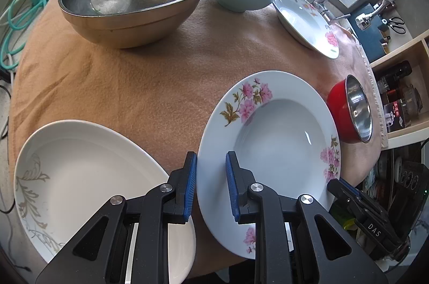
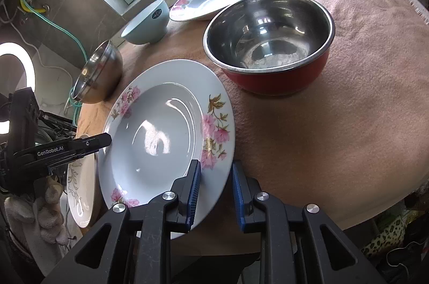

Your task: Organize plates and bowls

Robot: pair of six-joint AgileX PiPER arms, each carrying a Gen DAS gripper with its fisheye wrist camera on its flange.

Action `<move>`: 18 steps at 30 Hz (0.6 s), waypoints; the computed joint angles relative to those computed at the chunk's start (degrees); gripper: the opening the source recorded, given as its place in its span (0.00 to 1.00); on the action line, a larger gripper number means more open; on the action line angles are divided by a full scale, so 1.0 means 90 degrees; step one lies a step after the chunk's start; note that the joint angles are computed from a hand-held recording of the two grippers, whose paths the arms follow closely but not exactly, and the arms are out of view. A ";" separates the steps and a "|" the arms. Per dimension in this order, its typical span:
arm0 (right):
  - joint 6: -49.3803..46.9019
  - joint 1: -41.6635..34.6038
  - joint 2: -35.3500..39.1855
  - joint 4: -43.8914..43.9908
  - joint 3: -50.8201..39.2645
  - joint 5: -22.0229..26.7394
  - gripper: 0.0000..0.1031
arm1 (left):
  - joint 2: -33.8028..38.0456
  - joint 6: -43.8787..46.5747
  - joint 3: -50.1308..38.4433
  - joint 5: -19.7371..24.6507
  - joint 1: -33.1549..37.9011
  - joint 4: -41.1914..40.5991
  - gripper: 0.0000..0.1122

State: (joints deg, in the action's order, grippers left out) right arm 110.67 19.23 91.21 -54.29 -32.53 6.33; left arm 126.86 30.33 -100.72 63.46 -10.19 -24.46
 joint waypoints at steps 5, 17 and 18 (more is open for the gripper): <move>-0.0761 -0.0057 -0.0152 0.0704 0.0044 0.0132 0.21 | 0.0009 -0.0013 -0.0016 0.0008 0.0003 0.0000 0.18; -0.2322 -0.0097 -0.0500 0.2144 0.0188 0.0256 0.23 | -0.0143 -0.0081 0.0059 -0.0147 0.0022 -0.0004 0.18; -0.2316 -0.0072 -0.0579 0.2124 0.0196 0.0347 0.24 | -0.0176 -0.0093 0.0035 -0.0163 0.0044 -0.0017 0.18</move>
State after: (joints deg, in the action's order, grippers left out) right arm 89.83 18.59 86.00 -35.17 -30.76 9.45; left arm 125.27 29.49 -100.40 61.99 -9.80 -24.62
